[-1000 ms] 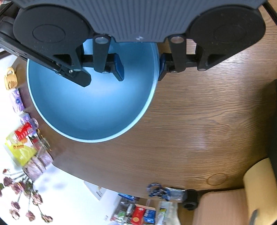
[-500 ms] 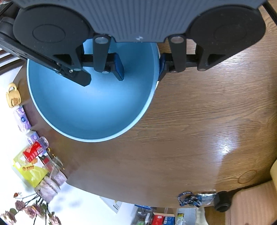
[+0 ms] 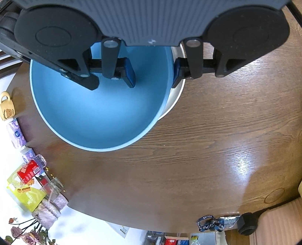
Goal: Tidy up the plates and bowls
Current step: 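Carry the bowl stack with both tools over the white plate stack, then lower the bowl stack onto the plates and open both tools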
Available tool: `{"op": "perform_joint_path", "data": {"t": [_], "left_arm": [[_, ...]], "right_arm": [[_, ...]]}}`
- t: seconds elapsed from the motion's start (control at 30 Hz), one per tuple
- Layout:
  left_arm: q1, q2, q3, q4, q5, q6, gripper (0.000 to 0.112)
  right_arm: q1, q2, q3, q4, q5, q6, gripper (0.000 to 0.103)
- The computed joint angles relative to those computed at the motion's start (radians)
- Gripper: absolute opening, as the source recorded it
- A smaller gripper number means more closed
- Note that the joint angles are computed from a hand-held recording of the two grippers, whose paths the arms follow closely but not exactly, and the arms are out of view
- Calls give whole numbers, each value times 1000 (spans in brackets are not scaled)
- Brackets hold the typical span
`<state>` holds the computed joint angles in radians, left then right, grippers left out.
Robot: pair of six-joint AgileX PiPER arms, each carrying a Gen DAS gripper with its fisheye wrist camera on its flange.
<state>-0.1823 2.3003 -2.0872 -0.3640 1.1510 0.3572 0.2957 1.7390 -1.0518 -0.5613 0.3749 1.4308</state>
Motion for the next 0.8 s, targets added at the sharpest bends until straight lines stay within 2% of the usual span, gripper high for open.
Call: {"op": "perform_joint_path", "data": {"t": [0.2, 0.37, 0.4, 0.5, 0.57, 0.63, 0.67, 0.73, 0.8], "left_arm": [[-13, 1, 11, 18, -29, -19, 41], [-15, -1, 13, 20, -32, -25, 42], [-15, -2, 12, 16, -33, -25, 43], [-7, -24, 33, 3, -54, 0, 57], [-2, -49, 63, 3, -89, 15, 70], [10, -68, 80, -7, -109, 30, 74], [19, -74, 83, -17, -111, 38, 77], [40, -95, 103, -35, -129, 57, 83], [62, -122, 138, -59, -159, 91, 90]], "right_arm": [[-10, 6, 45, -121, -72, 109, 36], [-21, 4, 55, -122, -93, 109, 36], [-24, 1, 56, -105, -94, 91, 37], [-30, -14, 52, -49, -73, 25, 39], [-23, -32, 55, -92, -57, 62, 50], [-10, -57, 64, -145, -32, 111, 64], [-4, -68, 70, -166, -26, 132, 66], [10, -90, 79, -204, -9, 171, 81], [37, -111, 91, -272, 19, 245, 87]]}}
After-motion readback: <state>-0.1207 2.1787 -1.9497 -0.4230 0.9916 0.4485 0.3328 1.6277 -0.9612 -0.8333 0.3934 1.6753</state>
